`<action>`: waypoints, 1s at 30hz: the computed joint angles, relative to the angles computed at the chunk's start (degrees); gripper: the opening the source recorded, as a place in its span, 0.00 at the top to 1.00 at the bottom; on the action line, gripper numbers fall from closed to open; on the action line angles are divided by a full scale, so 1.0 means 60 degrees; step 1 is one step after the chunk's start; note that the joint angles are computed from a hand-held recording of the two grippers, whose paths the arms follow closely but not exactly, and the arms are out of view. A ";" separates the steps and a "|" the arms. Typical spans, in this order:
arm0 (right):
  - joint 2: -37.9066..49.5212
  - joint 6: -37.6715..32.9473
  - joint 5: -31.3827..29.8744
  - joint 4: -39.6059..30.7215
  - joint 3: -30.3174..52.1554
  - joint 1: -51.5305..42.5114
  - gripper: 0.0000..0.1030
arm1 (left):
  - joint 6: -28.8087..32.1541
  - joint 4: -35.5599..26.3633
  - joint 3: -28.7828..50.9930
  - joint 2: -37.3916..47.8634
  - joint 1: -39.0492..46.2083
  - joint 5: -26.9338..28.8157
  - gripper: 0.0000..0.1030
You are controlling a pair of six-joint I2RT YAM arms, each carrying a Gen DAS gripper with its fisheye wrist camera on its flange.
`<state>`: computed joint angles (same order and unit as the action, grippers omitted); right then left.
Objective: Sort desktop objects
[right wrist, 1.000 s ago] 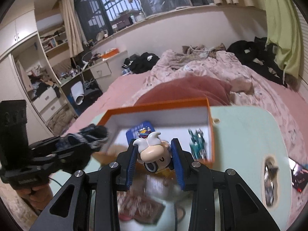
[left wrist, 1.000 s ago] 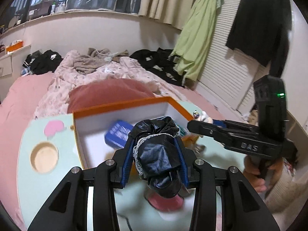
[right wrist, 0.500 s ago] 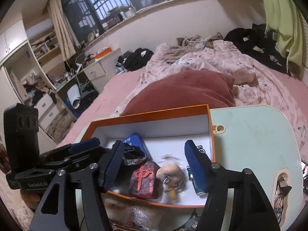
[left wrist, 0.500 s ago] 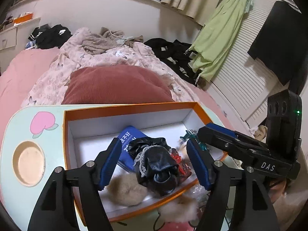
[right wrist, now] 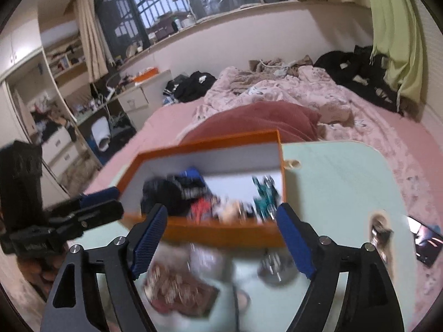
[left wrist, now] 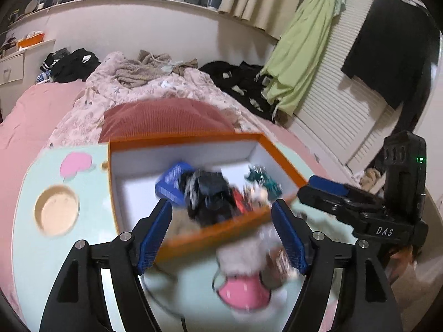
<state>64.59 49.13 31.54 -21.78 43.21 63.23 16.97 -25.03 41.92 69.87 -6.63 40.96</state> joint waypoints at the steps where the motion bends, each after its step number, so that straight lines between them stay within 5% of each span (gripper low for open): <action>1: -0.0008 0.0362 0.0273 -0.0375 -0.0016 0.0369 0.17 | 0.0201 -0.0167 -0.0198 -0.0220 0.0082 0.0006 0.28; 7: 0.0221 0.3161 0.1680 -0.2494 -0.0290 0.2426 0.17 | 0.1183 -0.0899 -0.1532 -0.2259 0.0765 -0.0282 0.21; 10: 0.0579 0.4359 0.1648 -0.3048 -0.0498 0.2873 0.17 | 0.1405 -0.1057 -0.1892 -0.2706 0.0875 -0.0260 0.21; 12: 0.0902 0.4731 0.1540 -0.3163 -0.0555 0.2896 0.16 | 0.1125 -0.0898 -0.1927 -0.2343 0.0286 -0.1116 0.21; 17: 0.2407 0.5071 0.1304 -0.4113 0.0219 0.2606 0.00 | 0.0513 -0.0478 -0.1916 -0.1245 -0.0859 -0.2855 0.15; 21: 0.2360 0.5030 0.1351 -0.3880 -0.0015 0.2577 0.00 | 0.0442 0.0032 -0.2320 -0.1367 -0.2397 -0.4569 0.00; 30: 0.2264 0.4960 0.1334 -0.3858 -0.0083 0.2505 0.00 | 0.0635 0.0340 -0.2597 -0.1363 -0.2602 -0.4398 0.00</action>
<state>78.18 78.89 39.55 -44.92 42.72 78.26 20.78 -22.99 26.34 61.70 -22.24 14.58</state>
